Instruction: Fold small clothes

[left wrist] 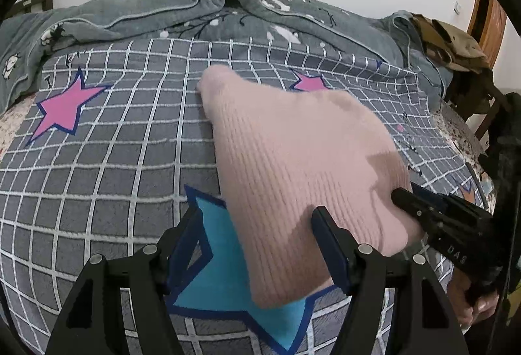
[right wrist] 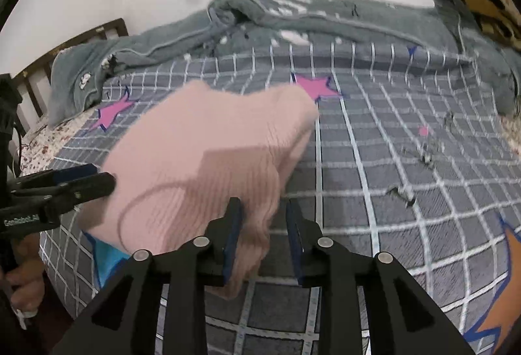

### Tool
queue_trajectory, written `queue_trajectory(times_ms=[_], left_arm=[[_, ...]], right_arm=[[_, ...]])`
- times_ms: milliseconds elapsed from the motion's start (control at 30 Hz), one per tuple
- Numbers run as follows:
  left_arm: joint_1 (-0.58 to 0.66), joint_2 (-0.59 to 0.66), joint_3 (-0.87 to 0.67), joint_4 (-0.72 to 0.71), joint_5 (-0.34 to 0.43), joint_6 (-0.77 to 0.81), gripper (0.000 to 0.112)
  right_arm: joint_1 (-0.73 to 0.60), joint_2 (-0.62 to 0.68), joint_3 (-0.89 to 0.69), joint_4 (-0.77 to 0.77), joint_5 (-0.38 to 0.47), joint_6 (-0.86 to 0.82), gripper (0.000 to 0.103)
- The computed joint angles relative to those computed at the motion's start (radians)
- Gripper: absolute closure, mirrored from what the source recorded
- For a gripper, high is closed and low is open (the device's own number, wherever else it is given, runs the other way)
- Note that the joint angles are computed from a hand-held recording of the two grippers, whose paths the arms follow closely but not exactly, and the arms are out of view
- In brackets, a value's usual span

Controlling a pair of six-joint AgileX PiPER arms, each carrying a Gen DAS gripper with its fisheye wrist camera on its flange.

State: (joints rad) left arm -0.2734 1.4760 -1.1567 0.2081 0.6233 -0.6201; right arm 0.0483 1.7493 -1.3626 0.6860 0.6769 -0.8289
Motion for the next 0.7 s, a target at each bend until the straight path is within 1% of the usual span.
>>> queue_trajectory(times_ms=[33,67,133,167,333,433,500,567,600,700], left_arm=[[0.002,-0.01,0.017,-0.002,-0.01,0.005,0.044],[0.005,-0.025,0.038,-0.006,-0.022,0.013,0.043],[0.01,-0.055,0.086,-0.016,-0.054,0.03,0.042],[0.012,-0.078,0.118,-0.032,-0.075,0.05,0.042],[0.011,-0.135,0.198,-0.093,-0.124,0.104,0.042],[-0.008,-0.144,0.215,-0.069,-0.134,0.07,0.042],[-0.023,-0.134,0.206,-0.049,-0.128,0.055,0.043],[-0.032,-0.134,0.202,-0.017,-0.132,0.024,0.043],[-0.03,-0.135,0.199,-0.017,-0.136,0.02,0.043],[-0.015,-0.131,0.177,-0.017,-0.147,0.007,0.043]], right_arm=[[-0.008,0.002,-0.001,0.009,0.013,-0.01,0.074],[-0.014,-0.001,-0.001,0.017,0.018,-0.019,0.068],[-0.029,-0.015,0.007,0.046,0.02,-0.051,0.061],[-0.038,-0.021,0.012,0.068,0.023,-0.074,0.061],[-0.068,-0.026,0.022,0.141,0.071,-0.136,0.061],[-0.071,-0.026,0.031,0.179,0.09,-0.163,0.061],[-0.061,-0.024,0.036,0.178,0.081,-0.163,0.061],[-0.041,-0.014,0.031,0.128,0.056,-0.122,0.069],[-0.038,-0.006,0.02,0.104,0.063,-0.1,0.069],[-0.062,0.003,-0.004,0.13,0.101,-0.101,0.069]])
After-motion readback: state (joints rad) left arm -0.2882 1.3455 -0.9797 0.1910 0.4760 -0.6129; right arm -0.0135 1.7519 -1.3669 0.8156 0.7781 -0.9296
